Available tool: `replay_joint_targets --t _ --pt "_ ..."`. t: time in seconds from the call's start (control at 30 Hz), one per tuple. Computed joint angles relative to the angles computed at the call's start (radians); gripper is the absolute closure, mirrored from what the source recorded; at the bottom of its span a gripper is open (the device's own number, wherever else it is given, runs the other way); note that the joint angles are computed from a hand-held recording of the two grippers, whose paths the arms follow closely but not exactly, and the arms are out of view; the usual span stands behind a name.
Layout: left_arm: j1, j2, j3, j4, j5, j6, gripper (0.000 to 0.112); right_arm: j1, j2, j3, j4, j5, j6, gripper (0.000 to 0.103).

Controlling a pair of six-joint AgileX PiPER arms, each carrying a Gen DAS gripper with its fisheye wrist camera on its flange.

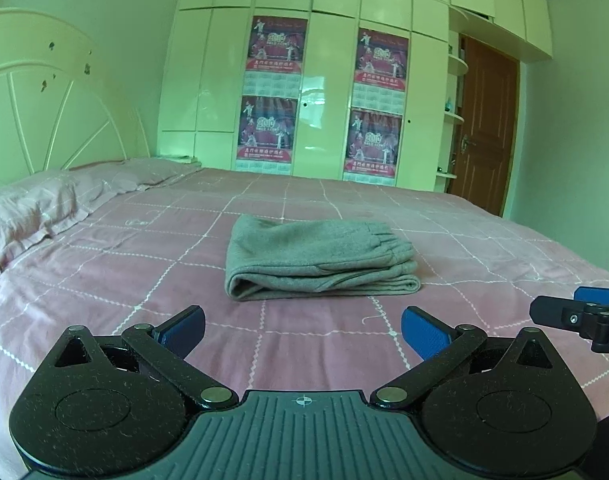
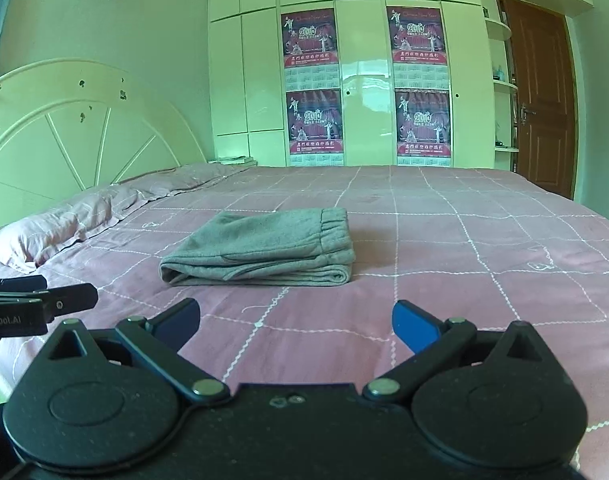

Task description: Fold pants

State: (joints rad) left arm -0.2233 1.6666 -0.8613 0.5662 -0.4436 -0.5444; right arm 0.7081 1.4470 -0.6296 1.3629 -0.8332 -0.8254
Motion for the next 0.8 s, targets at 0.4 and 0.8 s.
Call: replay_joint_targets --t 0.4,0.8 --pt "-0.023 -0.026 0.039 -0.028 -0.02 0.082 0.009 -0.035 -0.022 0.018 0.0 0.051 0.051 0.006" --pt "-0.023 -0.037 0.039 -0.005 -0.005 0.046 0.009 -0.039 -0.039 0.029 -0.001 0.061 0.027 0.006"
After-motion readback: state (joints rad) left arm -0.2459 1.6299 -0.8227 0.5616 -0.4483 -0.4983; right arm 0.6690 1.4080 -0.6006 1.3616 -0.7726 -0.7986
